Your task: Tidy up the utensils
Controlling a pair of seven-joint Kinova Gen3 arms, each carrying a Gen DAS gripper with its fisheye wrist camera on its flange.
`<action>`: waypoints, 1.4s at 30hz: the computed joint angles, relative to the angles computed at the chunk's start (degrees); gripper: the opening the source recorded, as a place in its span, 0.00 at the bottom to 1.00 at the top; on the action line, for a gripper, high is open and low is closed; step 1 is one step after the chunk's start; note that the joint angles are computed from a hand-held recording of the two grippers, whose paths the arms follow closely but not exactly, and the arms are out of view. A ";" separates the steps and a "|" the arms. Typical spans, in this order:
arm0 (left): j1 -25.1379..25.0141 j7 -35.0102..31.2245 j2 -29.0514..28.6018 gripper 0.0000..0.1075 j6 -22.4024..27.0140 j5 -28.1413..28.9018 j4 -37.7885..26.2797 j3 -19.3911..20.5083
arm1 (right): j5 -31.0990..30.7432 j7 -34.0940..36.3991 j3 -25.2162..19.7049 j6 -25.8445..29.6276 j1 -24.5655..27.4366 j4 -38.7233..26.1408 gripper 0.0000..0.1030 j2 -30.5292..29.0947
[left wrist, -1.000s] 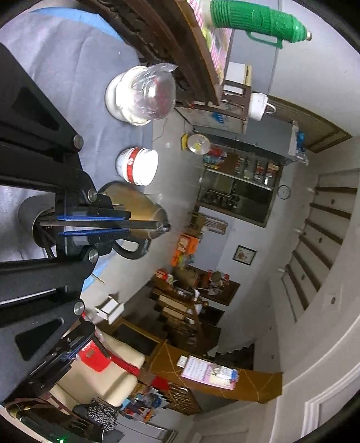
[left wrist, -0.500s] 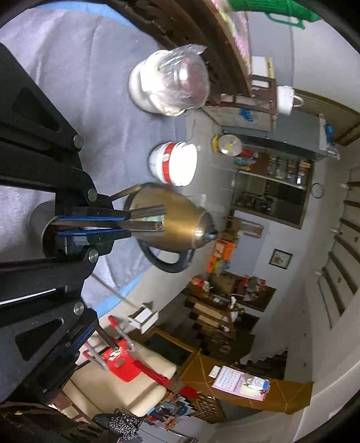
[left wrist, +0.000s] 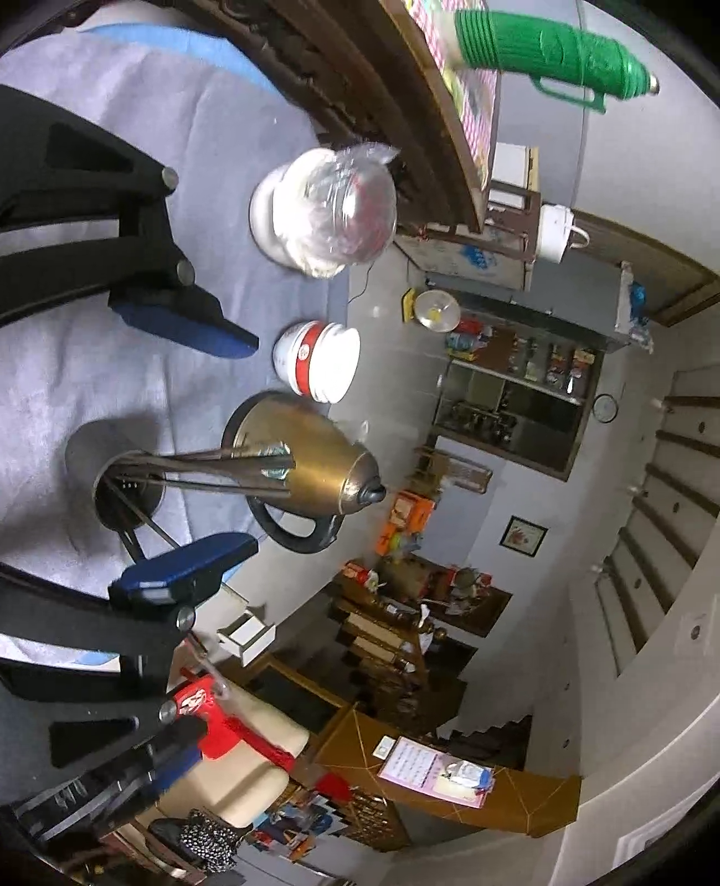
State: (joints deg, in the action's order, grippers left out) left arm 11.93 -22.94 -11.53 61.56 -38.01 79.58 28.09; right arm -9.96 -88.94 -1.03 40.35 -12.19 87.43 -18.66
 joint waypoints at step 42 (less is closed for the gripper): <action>11.67 1.10 2.98 0.95 16.32 -6.03 0.74 1.41 | 4.92 -0.42 -4.98 11.66 0.94 2.46 0.80 -4.31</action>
